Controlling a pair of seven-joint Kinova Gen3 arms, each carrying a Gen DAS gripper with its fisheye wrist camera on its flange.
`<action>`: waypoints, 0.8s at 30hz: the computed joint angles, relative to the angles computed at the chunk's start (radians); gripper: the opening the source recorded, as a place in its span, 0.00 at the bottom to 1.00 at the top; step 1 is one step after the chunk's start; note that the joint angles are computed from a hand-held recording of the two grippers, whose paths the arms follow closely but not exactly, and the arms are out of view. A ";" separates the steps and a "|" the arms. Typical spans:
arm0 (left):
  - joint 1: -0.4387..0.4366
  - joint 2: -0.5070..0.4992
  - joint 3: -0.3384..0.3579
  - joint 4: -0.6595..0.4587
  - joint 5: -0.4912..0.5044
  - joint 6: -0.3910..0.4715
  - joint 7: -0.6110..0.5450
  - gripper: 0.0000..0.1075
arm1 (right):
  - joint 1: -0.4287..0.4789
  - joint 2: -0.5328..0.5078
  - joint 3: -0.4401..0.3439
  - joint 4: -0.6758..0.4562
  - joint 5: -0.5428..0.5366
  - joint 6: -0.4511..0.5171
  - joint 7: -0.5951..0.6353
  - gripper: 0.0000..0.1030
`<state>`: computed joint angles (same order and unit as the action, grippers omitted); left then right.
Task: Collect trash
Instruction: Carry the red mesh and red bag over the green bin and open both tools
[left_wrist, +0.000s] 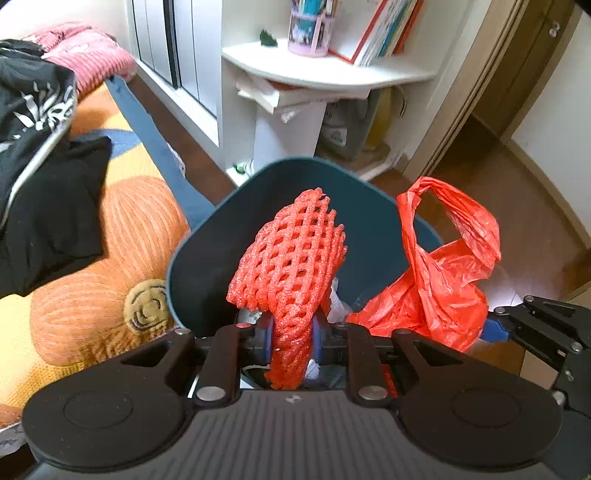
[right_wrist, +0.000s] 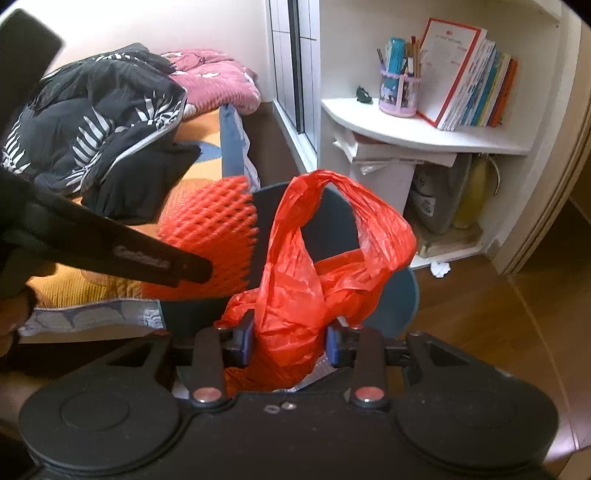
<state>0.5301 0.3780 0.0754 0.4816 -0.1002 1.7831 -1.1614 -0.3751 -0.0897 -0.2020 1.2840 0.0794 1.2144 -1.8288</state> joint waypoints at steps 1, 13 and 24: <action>-0.001 0.011 0.002 -0.002 0.002 0.004 -0.004 0.17 | 0.000 0.002 0.000 0.006 0.000 -0.005 -0.003 0.36; 0.016 0.071 -0.003 -0.002 0.004 0.029 -0.019 0.26 | -0.015 0.013 -0.011 0.060 0.055 -0.036 -0.013 0.43; 0.022 0.042 -0.008 0.031 -0.012 0.003 -0.002 0.64 | -0.021 -0.009 -0.019 0.080 0.084 -0.049 -0.030 0.51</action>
<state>0.5520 0.4201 0.0673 0.5125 -0.1120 1.7859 -1.1632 -0.3961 -0.0986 -0.2207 1.3635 0.1637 1.1658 -1.8586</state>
